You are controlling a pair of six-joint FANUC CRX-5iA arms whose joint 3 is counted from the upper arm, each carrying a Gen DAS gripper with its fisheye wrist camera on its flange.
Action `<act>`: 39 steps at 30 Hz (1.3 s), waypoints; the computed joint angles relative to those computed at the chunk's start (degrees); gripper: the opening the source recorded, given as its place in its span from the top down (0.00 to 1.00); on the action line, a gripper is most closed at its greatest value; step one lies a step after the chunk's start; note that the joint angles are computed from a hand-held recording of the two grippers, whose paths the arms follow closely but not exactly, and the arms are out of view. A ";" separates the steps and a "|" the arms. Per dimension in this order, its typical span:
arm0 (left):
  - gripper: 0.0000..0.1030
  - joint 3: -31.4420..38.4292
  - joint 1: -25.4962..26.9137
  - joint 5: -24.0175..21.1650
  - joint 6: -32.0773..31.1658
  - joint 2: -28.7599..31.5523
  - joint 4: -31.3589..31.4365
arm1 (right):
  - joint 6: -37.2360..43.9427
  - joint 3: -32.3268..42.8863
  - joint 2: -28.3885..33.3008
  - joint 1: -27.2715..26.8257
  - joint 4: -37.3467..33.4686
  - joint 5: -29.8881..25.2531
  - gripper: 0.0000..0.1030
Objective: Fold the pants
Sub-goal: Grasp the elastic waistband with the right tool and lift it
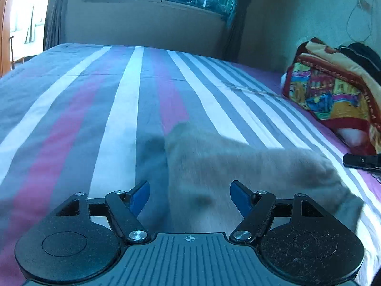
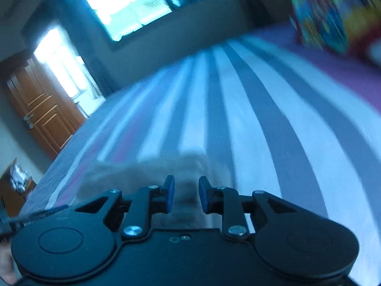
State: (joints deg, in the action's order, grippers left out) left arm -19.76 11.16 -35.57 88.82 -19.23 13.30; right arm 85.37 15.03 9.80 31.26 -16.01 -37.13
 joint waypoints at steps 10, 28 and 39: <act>0.20 9.08 -3.00 -8.97 4.66 6.55 -8.42 | -3.19 6.28 8.71 5.16 17.20 -5.82 0.56; 0.20 4.07 -3.67 -9.63 6.39 0.58 -9.73 | 1.63 9.86 7.64 -5.33 -14.44 -18.32 0.32; 0.20 1.09 -2.36 -8.95 4.27 -0.71 -4.90 | -0.88 4.98 5.13 -4.36 -12.24 -13.65 0.65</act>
State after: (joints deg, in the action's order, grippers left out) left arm -18.67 8.80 -44.52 93.09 -19.94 8.40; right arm 84.49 20.01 14.93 26.90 -28.25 -50.78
